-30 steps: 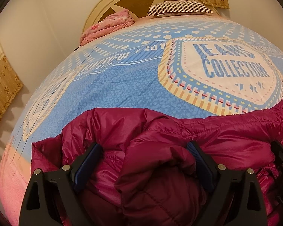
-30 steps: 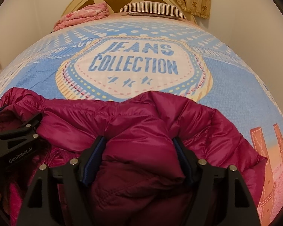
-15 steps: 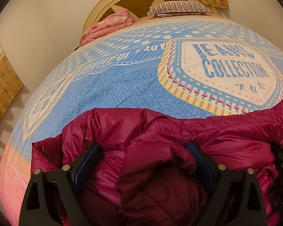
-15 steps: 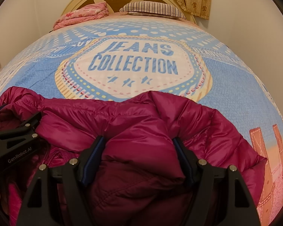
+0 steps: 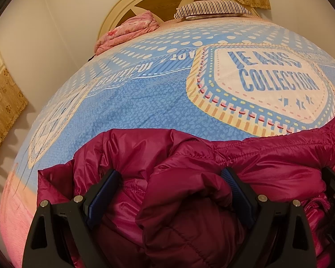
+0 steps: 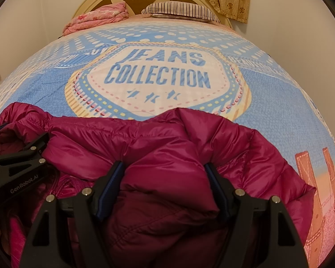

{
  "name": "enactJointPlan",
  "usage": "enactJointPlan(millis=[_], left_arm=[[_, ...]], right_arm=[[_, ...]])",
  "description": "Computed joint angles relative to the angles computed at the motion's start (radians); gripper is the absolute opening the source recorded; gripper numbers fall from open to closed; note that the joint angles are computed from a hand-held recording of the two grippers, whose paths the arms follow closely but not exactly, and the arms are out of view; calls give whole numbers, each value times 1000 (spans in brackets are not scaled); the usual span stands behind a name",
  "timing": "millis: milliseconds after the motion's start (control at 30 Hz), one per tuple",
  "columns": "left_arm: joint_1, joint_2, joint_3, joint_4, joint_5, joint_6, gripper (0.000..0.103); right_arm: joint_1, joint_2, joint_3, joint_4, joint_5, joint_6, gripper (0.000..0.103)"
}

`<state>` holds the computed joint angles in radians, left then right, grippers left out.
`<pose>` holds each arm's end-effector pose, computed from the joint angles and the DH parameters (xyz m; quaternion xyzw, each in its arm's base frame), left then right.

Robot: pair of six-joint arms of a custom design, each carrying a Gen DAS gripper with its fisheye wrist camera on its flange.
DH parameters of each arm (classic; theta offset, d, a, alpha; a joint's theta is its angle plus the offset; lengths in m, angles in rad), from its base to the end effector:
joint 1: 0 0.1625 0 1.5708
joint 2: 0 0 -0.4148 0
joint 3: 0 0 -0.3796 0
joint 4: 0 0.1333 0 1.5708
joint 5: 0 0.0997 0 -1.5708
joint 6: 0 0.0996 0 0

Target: Fold large clothes

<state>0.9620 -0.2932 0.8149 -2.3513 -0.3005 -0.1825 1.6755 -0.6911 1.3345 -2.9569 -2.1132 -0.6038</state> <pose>-0.2873 -0.8116 0.0902 0.0940 0.7964 -0.3226 0.5029 0.1603 -0.7418 0.2037 0.2203 -0.8758 0.2771 0.3282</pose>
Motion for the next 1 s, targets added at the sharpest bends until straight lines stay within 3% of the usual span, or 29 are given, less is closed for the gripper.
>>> enactJointPlan(millis=[433, 500, 567, 633, 733, 767, 867, 1000], left_arm=[[-6, 11, -18, 41, 27, -15, 94], [-6, -5, -34, 146, -2, -80, 94], [-15, -57, -1, 168, -82, -78, 93], [-41, -130, 108, 24, -112, -11, 93], [-84, -227, 280, -172, -105, 89, 93], [-99, -266, 347, -204, -100, 93, 93], [-140, -389, 557, -212, -65, 29, 93], [-192, -547, 830, -129, -15, -136, 93]], right_arm=[[1, 2, -4, 6, -1, 5, 76], [-1, -3, -7, 28, 7, 16, 77], [-7, -26, -26, 136, 39, 39, 80], [-7, -61, -20, 190, 45, 74, 83], [-8, -148, 80, 108, 92, 99, 97], [-8, -175, 112, 92, 96, 101, 98], [-20, -284, 240, 94, 124, 95, 98], [-47, -452, 462, 50, 145, 52, 98]])
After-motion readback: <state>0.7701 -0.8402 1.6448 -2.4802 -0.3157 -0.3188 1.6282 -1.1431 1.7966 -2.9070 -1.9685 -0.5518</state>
